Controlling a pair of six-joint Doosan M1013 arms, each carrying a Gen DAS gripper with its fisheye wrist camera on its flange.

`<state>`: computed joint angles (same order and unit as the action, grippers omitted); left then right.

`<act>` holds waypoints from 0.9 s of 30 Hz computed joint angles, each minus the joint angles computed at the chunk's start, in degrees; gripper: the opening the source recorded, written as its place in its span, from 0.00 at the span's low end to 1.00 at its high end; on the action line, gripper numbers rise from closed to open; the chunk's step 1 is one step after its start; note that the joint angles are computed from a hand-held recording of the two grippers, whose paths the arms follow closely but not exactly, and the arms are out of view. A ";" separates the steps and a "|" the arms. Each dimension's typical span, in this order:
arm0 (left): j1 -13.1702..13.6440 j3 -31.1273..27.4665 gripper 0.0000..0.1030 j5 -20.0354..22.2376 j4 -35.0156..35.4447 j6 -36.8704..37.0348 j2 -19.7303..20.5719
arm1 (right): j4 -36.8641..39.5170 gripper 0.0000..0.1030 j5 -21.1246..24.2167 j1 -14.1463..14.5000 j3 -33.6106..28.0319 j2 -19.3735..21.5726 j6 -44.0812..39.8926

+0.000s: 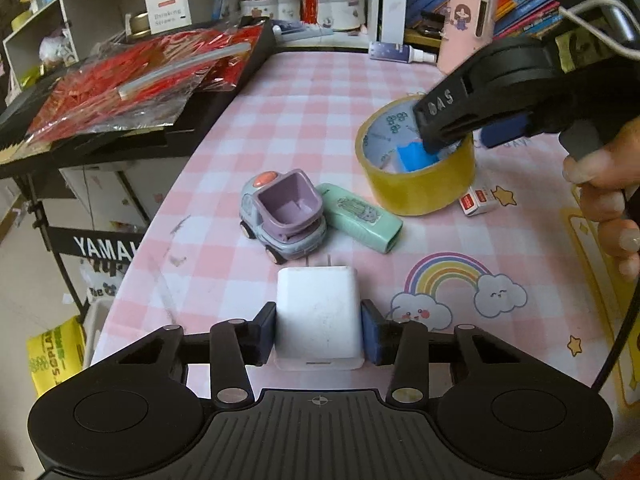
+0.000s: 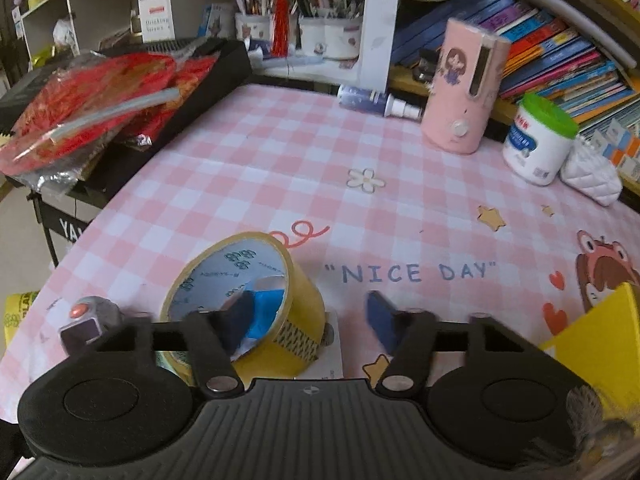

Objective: Organize objects
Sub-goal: 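Grasp the yellow tape roll with the right tool while the left tool grasps the white charger, then carry the tape roll and white charger toward the yellow box with both tools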

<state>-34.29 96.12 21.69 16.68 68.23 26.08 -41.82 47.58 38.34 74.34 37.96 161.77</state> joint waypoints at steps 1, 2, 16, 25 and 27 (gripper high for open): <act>0.03 -0.03 0.40 0.09 -0.44 0.39 -0.01 | 0.46 0.35 -1.23 -0.31 0.39 -0.15 -0.12; 0.05 -0.08 0.40 0.32 -0.86 0.55 -0.04 | 0.34 0.27 -2.38 -0.42 0.85 -0.36 0.16; 1.45 2.65 0.40 -4.90 -8.31 0.85 -3.69 | -13.10 0.11 -8.62 0.47 8.54 -6.51 18.26; 1.95 6.39 0.40 -9.07 -9.78 1.68 -7.19 | -12.54 0.11 -8.20 3.02 12.87 -9.89 19.93; 2.01 7.25 0.40 -9.62 -11.13 3.36 -7.83 | -11.93 0.11 -7.99 3.72 13.61 -10.41 19.89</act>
